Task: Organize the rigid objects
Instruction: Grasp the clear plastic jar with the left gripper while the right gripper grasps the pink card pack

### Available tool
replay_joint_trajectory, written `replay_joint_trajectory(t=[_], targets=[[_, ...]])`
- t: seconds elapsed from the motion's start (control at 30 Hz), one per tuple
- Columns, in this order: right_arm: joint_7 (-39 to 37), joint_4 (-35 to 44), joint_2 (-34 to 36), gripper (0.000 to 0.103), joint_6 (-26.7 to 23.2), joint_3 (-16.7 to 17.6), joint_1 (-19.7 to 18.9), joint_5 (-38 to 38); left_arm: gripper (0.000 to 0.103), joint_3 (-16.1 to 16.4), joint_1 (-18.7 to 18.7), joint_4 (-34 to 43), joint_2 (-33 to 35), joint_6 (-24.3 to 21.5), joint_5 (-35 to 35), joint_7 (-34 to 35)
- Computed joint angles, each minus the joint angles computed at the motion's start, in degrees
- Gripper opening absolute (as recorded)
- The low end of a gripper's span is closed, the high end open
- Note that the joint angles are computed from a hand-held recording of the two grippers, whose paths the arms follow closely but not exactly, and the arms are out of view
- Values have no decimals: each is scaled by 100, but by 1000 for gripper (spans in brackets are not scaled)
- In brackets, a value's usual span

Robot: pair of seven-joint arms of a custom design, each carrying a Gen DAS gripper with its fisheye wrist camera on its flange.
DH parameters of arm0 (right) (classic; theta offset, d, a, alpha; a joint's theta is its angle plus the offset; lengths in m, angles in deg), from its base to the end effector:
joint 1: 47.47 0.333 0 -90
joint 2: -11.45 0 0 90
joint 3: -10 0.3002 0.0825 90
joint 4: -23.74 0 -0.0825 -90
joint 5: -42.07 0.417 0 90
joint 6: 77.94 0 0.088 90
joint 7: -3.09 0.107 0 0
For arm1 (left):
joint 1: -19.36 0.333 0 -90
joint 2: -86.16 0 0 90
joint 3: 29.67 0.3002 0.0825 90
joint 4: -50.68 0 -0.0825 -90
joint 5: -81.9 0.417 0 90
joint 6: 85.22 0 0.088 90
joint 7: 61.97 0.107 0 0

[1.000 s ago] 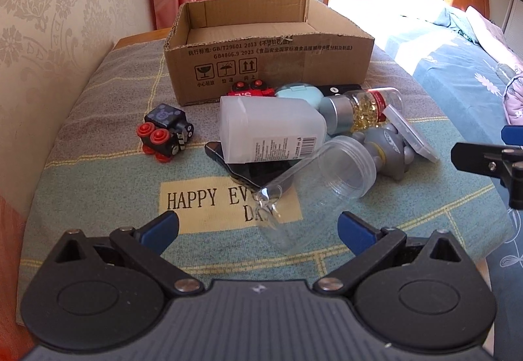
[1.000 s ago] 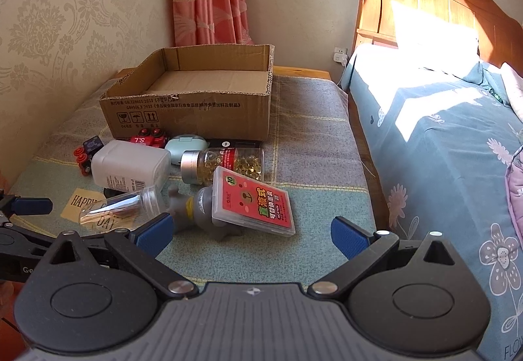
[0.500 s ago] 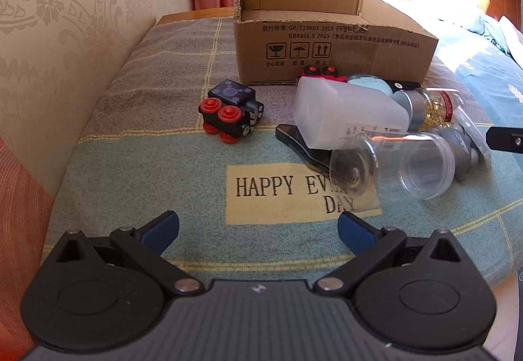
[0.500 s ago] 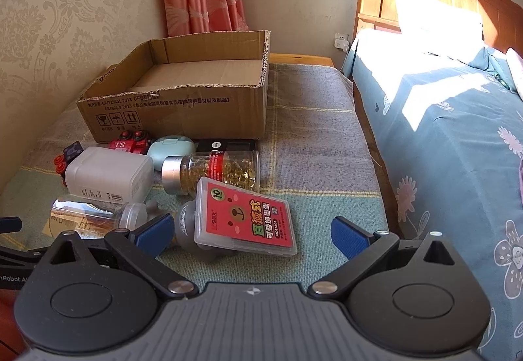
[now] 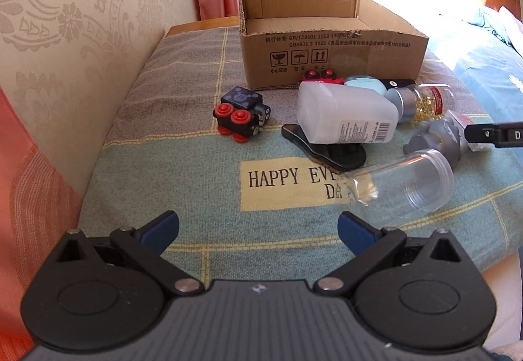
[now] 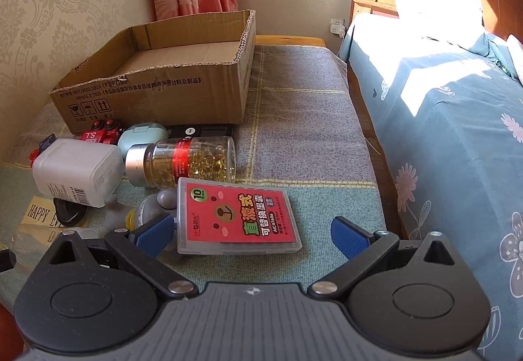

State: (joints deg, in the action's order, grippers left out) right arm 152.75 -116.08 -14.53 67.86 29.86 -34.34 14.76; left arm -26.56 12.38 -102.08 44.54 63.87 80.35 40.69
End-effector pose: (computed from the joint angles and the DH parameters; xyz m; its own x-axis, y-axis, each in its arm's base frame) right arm 0.4062 0.2790 0.4862 -0.1136 -0.9927 -0.0404 -0.7494 0.1123 -0.6525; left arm 0.4155 -0.0269 0.5081 -0.2426 -0.9672 -0.0746 -0.7551 0.2366 -0.6114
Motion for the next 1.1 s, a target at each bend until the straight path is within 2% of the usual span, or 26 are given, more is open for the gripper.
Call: replay_joint_trajectory(t=[0.17,0.3,0.43,0.53,0.63,0.73,0.83,0.93,1.1], targets=[[-107,-193,-119,103,-4,-102,-17,111,102,-174,169,49,-29,-92,173,-277],[-420,-391,-236,103,107,-195,67,259,102,-143,43,67,-183,-17,181,-294],[-755,-471,-201,103,46,-111,93,315,102,119,-508,156,-211,210,-138,76],[-692,-618,-286,103,238,-27,22,227,102,275,-1012,292,-42,296,-502,454],[-693,-647,-308,103,282,12,-18,239,102,250,-1323,374,201,451,-789,717],[-637,-675,-340,103,309,67,-63,212,102,-28,-1259,378,486,703,-736,681],[-618,-673,-335,103,322,92,-92,199,102,-457,-875,301,596,817,-330,298],[-577,-702,-355,103,365,121,-117,161,102,-466,-735,126,437,808,-64,169],[-566,-746,-393,103,416,137,-131,146,102,-223,-637,-102,141,602,62,148]])
